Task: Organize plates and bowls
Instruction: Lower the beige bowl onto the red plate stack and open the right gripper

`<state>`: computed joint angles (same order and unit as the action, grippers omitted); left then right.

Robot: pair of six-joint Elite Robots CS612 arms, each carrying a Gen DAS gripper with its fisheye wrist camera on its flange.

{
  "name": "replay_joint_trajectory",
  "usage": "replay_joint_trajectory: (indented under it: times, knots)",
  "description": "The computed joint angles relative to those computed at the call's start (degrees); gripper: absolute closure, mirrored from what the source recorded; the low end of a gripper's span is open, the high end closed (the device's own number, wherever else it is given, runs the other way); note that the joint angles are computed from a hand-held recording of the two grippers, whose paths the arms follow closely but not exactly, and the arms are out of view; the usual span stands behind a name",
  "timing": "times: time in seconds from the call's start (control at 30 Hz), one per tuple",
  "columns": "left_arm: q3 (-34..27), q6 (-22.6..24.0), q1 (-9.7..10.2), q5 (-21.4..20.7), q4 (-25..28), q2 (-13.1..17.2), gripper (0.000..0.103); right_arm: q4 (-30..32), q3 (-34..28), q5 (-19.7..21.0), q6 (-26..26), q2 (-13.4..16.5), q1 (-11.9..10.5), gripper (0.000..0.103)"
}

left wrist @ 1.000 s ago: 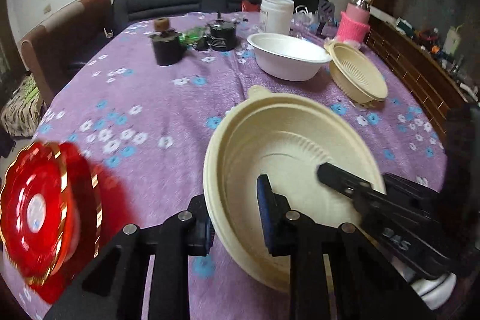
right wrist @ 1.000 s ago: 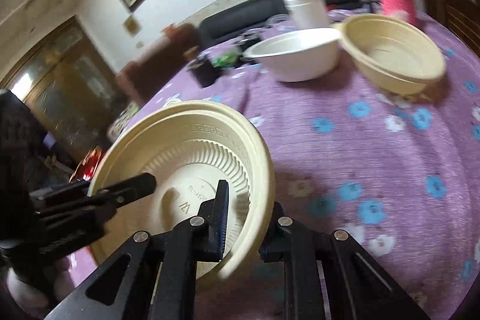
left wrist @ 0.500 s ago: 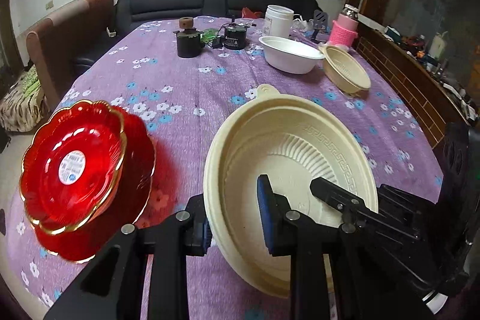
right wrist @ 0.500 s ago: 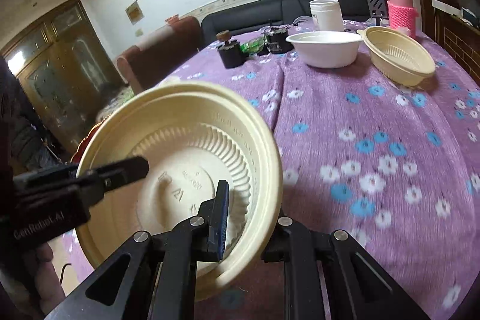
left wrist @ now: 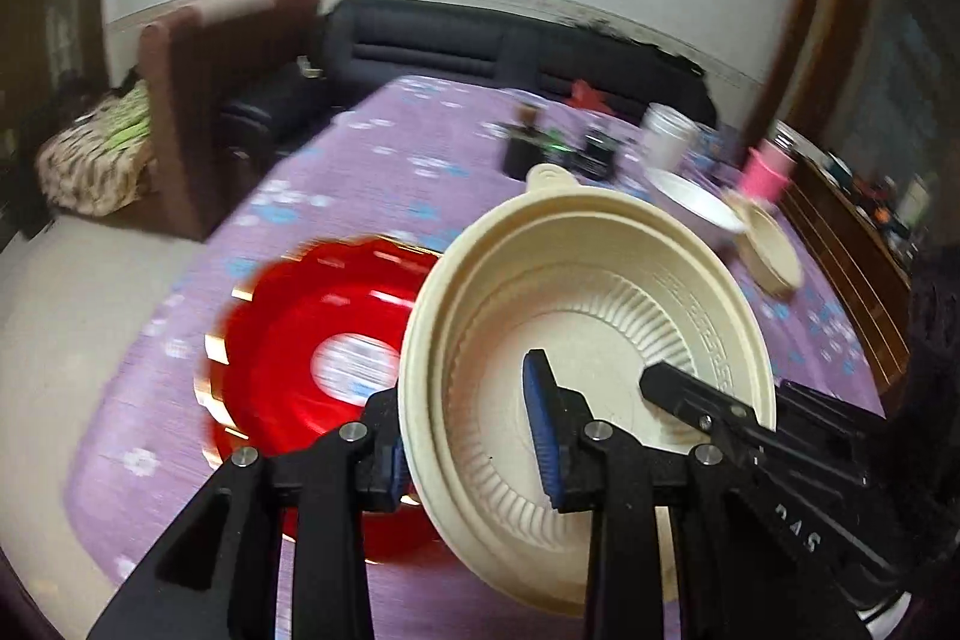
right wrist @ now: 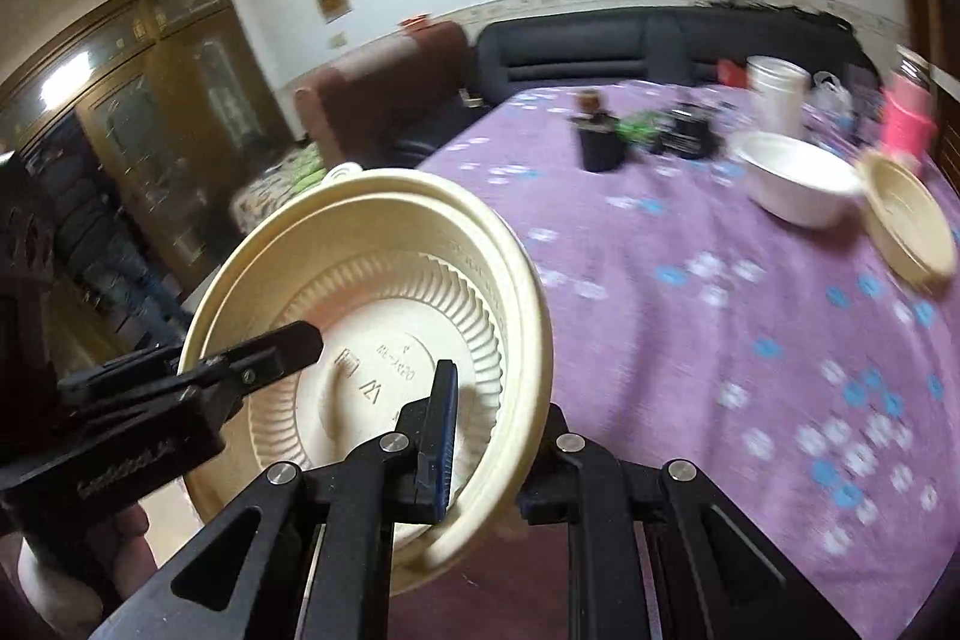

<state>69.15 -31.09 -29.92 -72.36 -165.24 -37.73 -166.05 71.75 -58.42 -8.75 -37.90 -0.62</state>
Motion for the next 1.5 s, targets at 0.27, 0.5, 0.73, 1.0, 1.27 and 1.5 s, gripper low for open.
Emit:
replay_joint_trajectory:
  times: [0.27, 0.5, 0.73, 1.0, 1.27, 1.5]
  knots:
    - [-2.0, -2.9, 2.71, 2.9, 6.5, 0.9, 0.073, 11.5, -10.9, 0.7, -1.6, 5.2, 3.5, 0.085]
    - [-3.7, -3.7, 3.47, 2.7, 9.0, 2.3, 0.058, 13.9, -14.6, -1.6, -1.6, 7.6, 4.4, 0.085]
    - [-0.5, -5.8, 3.45, 4.8, 3.9, 0.7, 0.038, 11.6, -14.9, -5.0, -2.4, 8.3, 4.9, 0.085]
    - [5.8, -7.9, 2.39, 8.1, -3.7, -2.4, 0.03, 4.4, -13.0, -8.8, -2.9, 8.1, 5.8, 0.065]
    - [9.2, -7.5, 0.11, 16.2, -5.8, -4.3, 0.024, -6.1, -9.4, -13.4, -2.8, 6.7, 6.4, 0.043]
    - [9.8, -5.3, -2.28, 21.3, -6.0, -4.7, 0.015, -18.8, -1.2, -13.4, 0.6, 2.4, 5.1, 0.028]
